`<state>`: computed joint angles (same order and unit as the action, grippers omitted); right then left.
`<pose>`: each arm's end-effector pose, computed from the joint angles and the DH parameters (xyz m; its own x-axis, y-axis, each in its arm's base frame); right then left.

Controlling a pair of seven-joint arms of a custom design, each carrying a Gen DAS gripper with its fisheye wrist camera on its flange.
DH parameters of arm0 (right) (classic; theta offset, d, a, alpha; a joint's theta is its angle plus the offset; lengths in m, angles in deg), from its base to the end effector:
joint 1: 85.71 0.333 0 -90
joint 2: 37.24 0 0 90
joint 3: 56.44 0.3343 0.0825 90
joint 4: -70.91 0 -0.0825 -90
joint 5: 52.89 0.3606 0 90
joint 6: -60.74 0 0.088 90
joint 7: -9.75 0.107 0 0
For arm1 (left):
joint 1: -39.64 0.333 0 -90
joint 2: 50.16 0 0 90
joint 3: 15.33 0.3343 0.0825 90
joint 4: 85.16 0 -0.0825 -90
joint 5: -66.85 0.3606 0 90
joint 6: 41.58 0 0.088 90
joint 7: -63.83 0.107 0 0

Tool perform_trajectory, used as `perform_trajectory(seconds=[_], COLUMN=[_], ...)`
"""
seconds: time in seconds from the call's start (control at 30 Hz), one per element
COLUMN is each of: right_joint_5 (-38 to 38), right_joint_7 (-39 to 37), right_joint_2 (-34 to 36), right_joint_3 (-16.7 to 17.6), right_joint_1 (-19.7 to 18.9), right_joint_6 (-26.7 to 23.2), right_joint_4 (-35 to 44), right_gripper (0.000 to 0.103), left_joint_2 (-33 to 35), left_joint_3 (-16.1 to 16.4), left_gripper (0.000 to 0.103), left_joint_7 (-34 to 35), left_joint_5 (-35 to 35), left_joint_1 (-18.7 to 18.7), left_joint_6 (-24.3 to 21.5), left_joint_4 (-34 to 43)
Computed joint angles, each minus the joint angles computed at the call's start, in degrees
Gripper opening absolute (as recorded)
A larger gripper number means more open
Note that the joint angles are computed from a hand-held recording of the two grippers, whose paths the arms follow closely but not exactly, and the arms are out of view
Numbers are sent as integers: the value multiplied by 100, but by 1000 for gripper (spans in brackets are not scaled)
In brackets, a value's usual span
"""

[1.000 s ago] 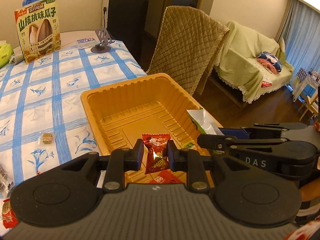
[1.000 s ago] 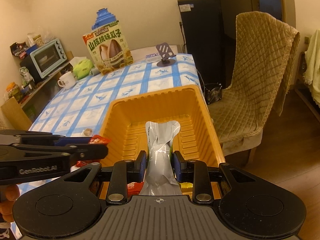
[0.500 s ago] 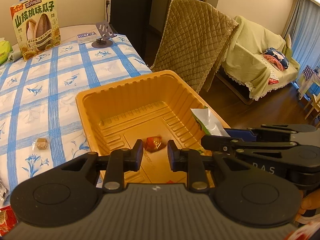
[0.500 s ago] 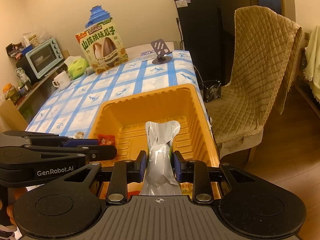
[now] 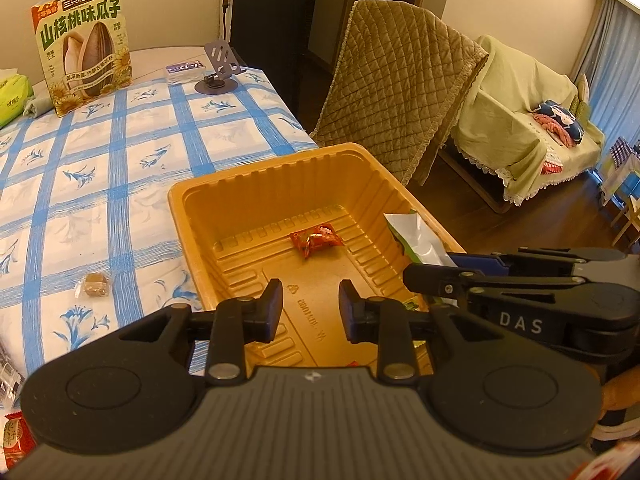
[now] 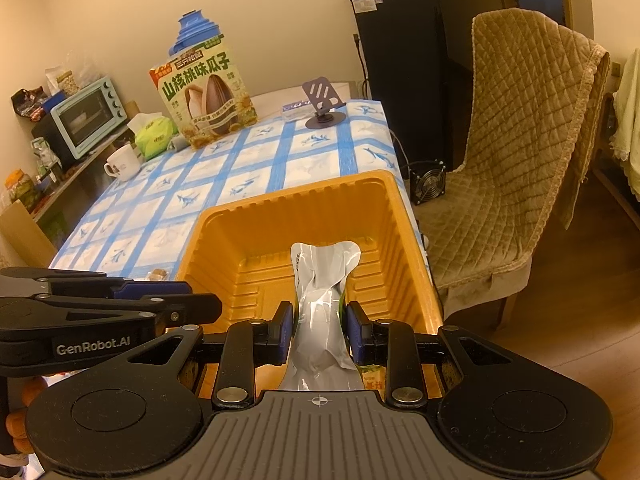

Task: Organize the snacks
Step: 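Open the left tool dropping the candy into the basket while the right tool releases the pouch, then move both open tools away from the basket back over the table snacks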

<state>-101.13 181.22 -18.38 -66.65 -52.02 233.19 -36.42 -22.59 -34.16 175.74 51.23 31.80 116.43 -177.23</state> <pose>0.5679 0.3200 0.4461 -0.0409 -0.9483 -0.3148 -0.6697 0.2599 -0.6957 0.6619 -0.2692 0.4666 -0.5552 -0.8197 0.1405 -0.6669 0.3379 -0.6641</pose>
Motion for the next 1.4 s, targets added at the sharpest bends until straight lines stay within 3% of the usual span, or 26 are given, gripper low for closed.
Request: perform_trajectory(seconds=[0.13,0.23,0.33,0.4,0.47,0.53,0.8,1.03,1.4], right_joint_5=[241,182,384,333,115,-90,-722,-1348,-1634], right_joint_7=[-218,54,4,110,388,632,1249,1814,2254], right_joint_2=[120,204,244,232,202,149,-154,-458,-938], right_joint_3=[77,-203,-265,-459,-691,-774,-435,-45,908], right_joint_1=[-74,125,169,345,549,620,421,278,-27], right_joint_6=[64,279,321,288,268,261,60,-247,-985], right_joint_4=[109,172,229,236,221,187,-10,-208,-647], right_gripper=[29,30,32,39,54,58,64,78,86], left_joint_2=[-53,-118,-195,-246,-305,-373,-704,-1110,-1861], left_joint_3=[-15,-43,-48,-66,-86,-118,-263,-306,239], left_gripper=[33,41,46,48,49,51,55,57,62], left_joint_7=[16,58,103,141,202,291,810,1578,2643], left_joint_5=[-53,-140,-206,-281,-365,-477,-1116,-1976,-3077], left_joint_1=[53,120,166,215,265,330,585,753,663], left_joint_6=[17,14,62,56,76,86,171,118,-228], left_joint_4=[-70,-148,-250,-303,-372,-448,-794,-1173,-1909])
